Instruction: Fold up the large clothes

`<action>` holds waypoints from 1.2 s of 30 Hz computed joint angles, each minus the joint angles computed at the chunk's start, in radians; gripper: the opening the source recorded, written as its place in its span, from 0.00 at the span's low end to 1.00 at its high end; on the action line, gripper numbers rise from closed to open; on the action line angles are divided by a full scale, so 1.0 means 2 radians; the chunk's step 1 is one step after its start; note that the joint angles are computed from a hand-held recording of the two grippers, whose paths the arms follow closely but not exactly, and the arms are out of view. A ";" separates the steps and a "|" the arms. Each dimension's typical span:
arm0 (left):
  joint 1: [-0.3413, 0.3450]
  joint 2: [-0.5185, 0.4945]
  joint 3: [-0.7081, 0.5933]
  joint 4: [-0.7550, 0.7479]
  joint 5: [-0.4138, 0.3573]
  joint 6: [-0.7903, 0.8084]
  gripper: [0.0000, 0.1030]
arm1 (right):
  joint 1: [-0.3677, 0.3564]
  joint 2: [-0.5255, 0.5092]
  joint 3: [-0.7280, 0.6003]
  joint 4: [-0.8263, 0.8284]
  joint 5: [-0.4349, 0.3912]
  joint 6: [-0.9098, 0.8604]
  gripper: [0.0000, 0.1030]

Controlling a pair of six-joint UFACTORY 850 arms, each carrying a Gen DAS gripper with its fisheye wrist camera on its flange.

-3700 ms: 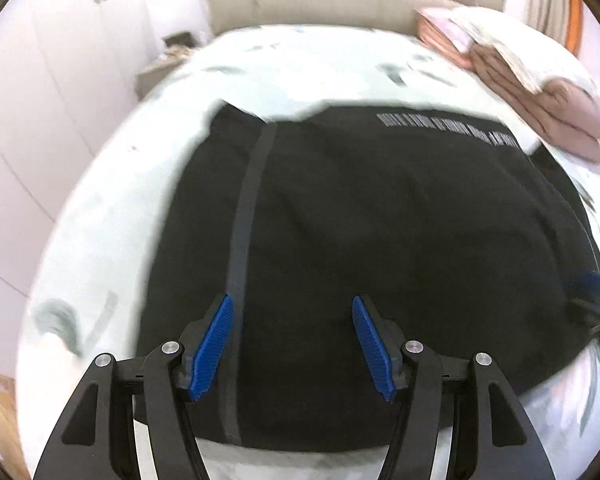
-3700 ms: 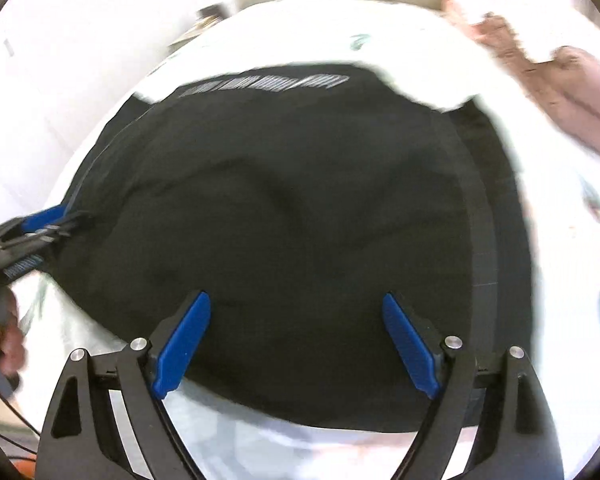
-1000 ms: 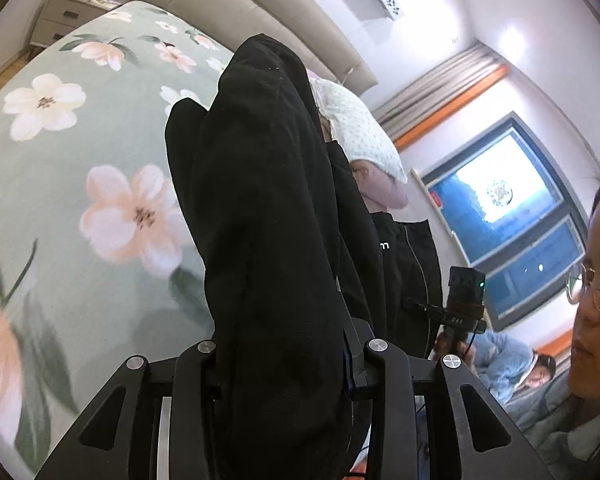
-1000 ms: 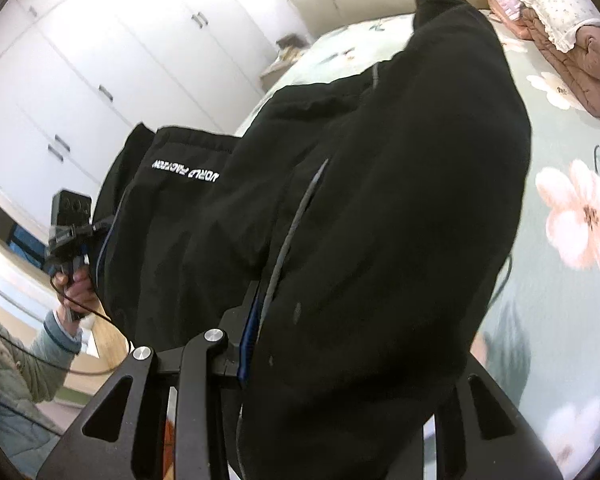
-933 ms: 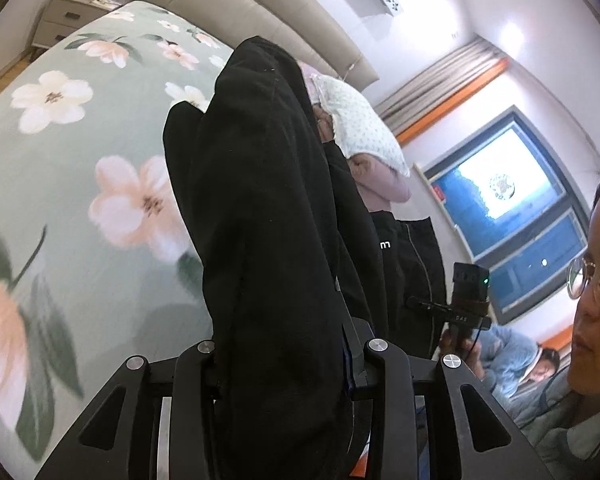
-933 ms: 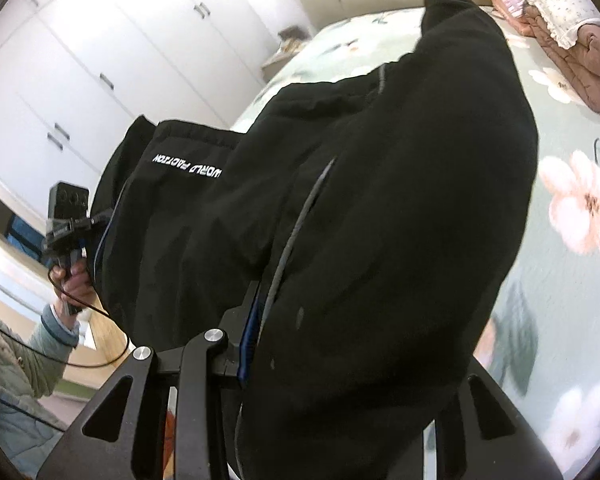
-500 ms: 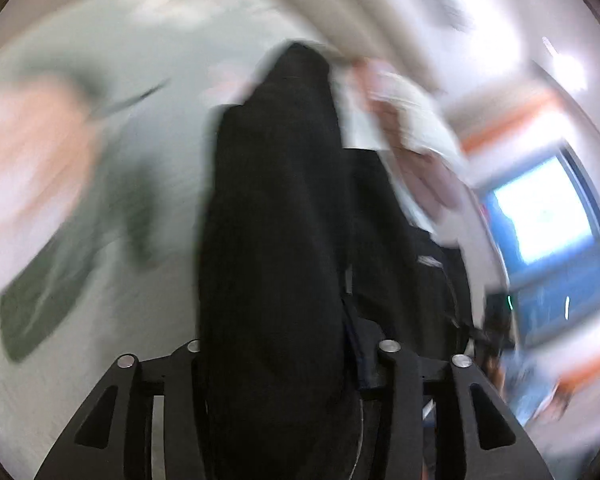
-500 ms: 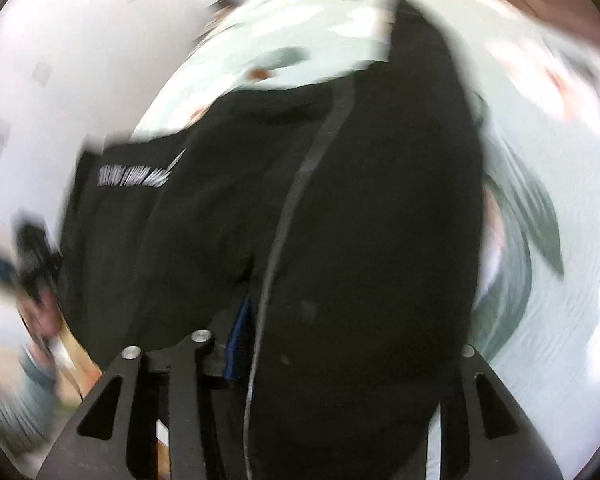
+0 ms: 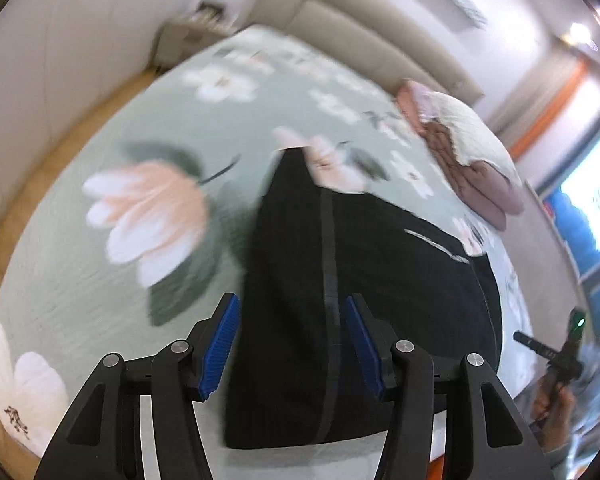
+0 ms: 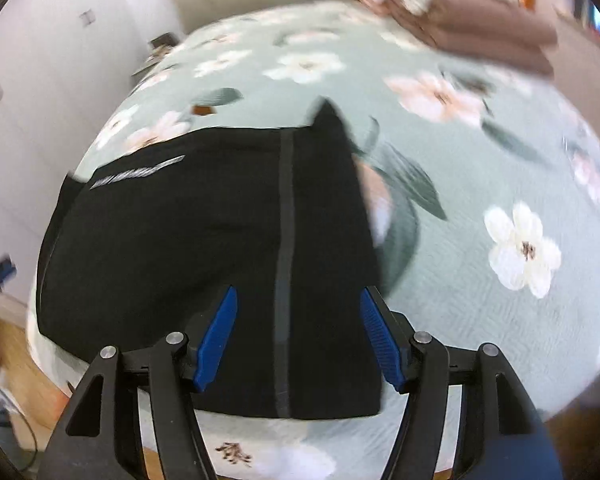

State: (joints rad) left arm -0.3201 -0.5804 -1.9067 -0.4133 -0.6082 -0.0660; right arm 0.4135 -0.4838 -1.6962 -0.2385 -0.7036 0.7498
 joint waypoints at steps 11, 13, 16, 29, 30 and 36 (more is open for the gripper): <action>-0.029 -0.055 -0.002 0.064 -0.015 -0.118 0.72 | 0.033 -0.057 -0.019 0.072 -0.005 0.035 0.83; -0.029 -0.051 -0.003 0.071 -0.022 -0.131 0.72 | 0.035 -0.063 -0.034 0.062 -0.025 0.050 0.83; -0.046 -0.041 0.001 0.146 -0.037 -0.189 0.72 | 0.059 -0.079 -0.068 0.002 -0.080 0.100 0.85; -0.127 0.064 0.069 0.301 -0.016 -0.261 0.72 | 0.137 -0.022 -0.064 -0.120 -0.114 0.262 0.88; -0.135 0.072 0.065 0.333 -0.017 -0.282 0.72 | 0.145 -0.021 -0.081 -0.150 -0.126 0.272 0.89; -0.187 0.062 -0.059 0.485 -0.135 -0.319 0.72 | 0.184 -0.018 -0.178 -0.287 -0.177 0.286 0.98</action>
State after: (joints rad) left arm -0.6935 -0.4555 -2.0237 0.5575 -0.8787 -0.7044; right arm 0.7810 -0.5206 -2.0513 -0.8134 -1.0569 1.3219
